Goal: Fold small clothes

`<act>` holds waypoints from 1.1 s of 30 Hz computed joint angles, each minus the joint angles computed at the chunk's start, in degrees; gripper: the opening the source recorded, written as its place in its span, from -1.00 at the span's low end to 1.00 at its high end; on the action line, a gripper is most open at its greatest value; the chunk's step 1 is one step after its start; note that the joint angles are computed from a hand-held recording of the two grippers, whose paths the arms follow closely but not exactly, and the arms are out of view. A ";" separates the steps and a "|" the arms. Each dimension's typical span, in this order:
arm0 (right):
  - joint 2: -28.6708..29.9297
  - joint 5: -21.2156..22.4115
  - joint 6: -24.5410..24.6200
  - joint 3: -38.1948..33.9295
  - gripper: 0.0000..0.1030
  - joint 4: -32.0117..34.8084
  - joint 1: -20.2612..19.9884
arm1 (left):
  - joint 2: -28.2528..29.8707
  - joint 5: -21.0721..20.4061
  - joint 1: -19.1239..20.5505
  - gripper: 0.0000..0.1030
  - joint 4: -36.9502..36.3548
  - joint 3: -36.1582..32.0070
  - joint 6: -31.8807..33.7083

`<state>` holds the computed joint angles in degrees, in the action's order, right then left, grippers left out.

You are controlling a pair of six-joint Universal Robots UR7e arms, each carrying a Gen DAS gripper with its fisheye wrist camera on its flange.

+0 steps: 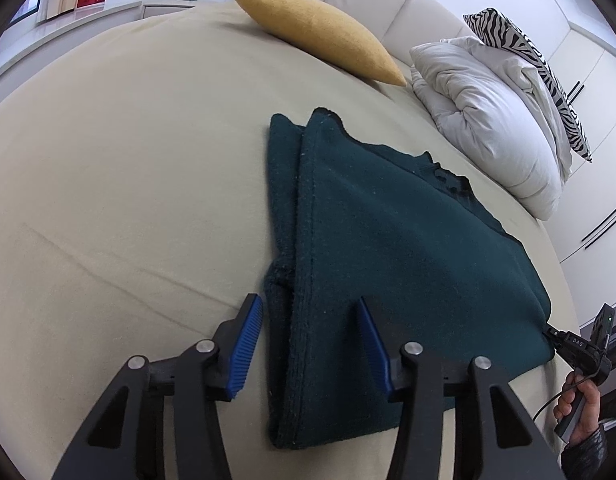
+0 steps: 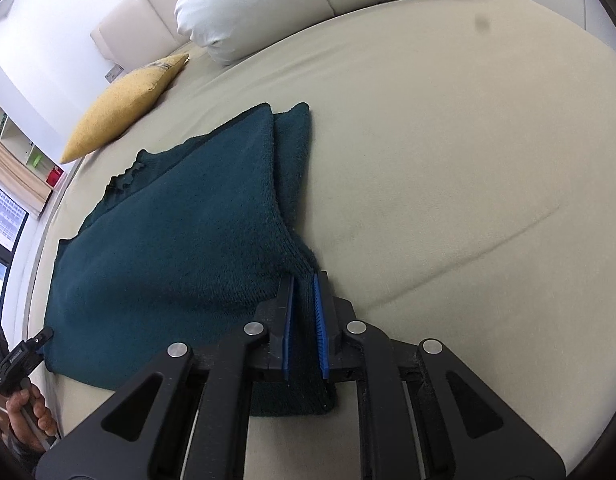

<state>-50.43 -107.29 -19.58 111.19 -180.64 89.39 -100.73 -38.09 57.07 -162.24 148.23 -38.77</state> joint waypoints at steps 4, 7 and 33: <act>-0.08 0.28 1.59 -0.87 -0.79 1.01 0.31 | -0.70 0.77 -0.85 -0.04 1.53 0.23 -1.86; -1.08 -0.21 3.48 -1.57 -0.78 3.33 1.24 | -0.60 1.05 -1.15 -0.04 2.03 0.30 -1.53; 22.00 -11.56 -5.23 -38.11 -0.89 16.41 8.15 | 0.22 -0.50 -0.57 -0.20 -4.35 2.18 -0.04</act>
<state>-28.42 -118.85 -24.80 73.08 -164.24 97.54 -100.51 -38.59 56.50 -166.60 150.41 -38.82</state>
